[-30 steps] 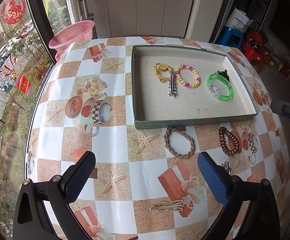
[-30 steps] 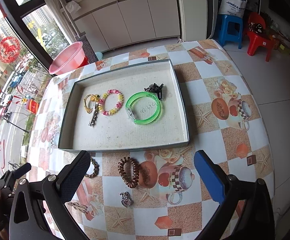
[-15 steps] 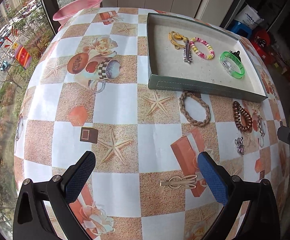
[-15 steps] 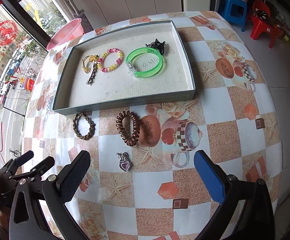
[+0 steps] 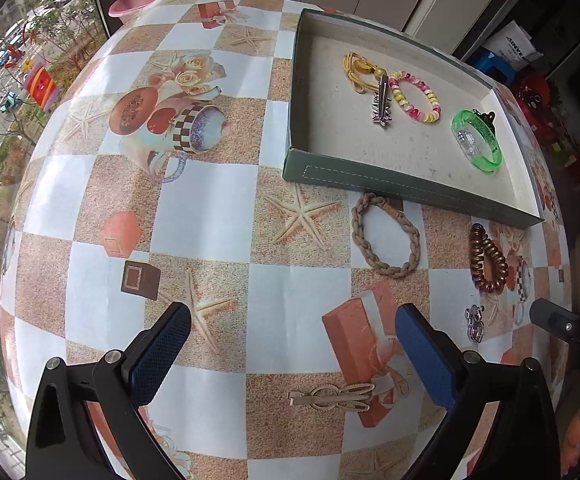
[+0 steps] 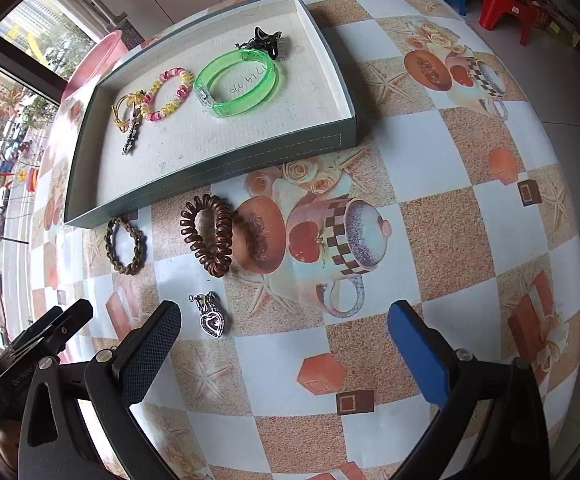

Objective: Organize jewelry
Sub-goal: 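Grasp the brown coil hair tie with right tool while left grasps the rope bracelet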

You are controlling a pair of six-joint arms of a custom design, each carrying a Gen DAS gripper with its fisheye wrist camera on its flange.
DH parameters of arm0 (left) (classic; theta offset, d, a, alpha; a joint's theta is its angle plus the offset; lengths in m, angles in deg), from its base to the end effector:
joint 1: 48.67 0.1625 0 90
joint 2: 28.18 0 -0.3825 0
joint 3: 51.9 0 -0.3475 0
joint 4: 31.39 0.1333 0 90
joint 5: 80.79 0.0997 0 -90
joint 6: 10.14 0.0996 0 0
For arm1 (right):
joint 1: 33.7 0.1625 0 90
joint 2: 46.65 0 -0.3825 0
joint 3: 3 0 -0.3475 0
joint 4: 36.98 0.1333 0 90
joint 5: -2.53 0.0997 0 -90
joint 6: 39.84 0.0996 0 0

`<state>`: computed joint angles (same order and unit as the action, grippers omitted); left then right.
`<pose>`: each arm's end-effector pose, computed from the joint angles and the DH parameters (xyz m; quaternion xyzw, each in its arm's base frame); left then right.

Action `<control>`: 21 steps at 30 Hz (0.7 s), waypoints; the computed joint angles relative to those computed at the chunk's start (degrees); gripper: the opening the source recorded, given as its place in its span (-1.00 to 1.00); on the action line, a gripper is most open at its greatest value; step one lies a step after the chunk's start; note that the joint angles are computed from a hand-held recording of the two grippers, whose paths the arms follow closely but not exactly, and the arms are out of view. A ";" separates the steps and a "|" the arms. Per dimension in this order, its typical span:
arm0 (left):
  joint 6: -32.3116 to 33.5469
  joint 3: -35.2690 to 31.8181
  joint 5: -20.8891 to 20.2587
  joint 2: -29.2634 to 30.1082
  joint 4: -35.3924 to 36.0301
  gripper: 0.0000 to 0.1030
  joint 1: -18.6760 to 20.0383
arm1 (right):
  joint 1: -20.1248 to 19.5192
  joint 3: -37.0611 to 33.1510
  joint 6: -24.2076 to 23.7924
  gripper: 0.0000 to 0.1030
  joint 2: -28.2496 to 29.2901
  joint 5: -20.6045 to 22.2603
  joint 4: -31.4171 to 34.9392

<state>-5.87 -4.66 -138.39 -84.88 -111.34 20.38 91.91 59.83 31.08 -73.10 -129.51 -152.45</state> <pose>-0.0587 -0.6753 0.4542 0.2110 0.9368 -0.0356 0.2768 0.4653 -0.5353 0.0353 -0.2493 -0.8958 0.2331 0.2847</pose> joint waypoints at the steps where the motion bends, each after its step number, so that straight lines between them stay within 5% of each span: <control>1: -0.07 0.05 0.00 0.16 -0.24 1.00 -0.07 | -0.14 -0.20 -0.32 0.99 0.10 -0.05 -0.14; 10: -0.96 -0.85 0.28 2.63 -2.92 1.00 -0.53 | -1.48 -2.82 -3.78 0.96 2.13 0.34 -2.47; 17: -2.15 -0.21 1.32 3.89 -4.05 1.00 -0.59 | -2.65 -6.58 -6.51 0.56 4.65 0.97 -1.84; 21: -1.71 1.88 2.43 3.49 -6.47 1.00 -0.71 | -3.27 -7.87 -7.89 0.50 5.71 1.37 -1.32</control>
